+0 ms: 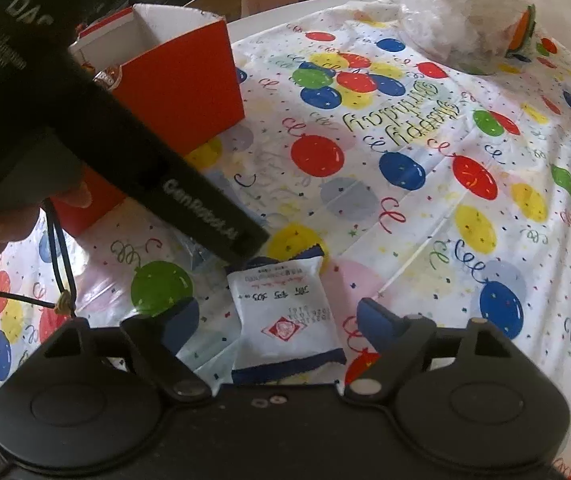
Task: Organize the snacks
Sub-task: 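Grasp the white milk-candy packet with the right gripper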
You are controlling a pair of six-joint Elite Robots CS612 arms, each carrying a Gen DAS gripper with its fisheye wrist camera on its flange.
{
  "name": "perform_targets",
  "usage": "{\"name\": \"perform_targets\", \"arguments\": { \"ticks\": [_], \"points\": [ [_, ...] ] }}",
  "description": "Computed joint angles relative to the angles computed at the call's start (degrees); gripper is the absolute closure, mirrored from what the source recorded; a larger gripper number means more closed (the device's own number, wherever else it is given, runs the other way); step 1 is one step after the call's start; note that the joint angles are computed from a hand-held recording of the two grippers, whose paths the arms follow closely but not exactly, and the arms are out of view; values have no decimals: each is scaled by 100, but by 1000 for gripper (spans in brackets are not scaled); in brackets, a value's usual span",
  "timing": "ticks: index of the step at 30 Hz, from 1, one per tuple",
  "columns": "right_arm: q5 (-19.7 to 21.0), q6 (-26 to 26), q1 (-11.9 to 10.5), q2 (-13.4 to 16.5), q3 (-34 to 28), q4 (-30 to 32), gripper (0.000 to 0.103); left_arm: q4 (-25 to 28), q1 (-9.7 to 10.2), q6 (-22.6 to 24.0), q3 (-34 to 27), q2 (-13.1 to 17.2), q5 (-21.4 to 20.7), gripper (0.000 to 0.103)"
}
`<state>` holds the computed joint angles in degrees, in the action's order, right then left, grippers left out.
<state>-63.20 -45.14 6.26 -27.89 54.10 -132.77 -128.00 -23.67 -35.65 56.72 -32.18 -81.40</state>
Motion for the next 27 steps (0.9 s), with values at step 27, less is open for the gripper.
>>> {"name": "perform_targets", "arguments": {
  "ticks": [27],
  "points": [
    [-417, 104, 52, 18, -38, 4, 57, -286, 50, 124, 161, -85, -296, 56]
  ]
}}
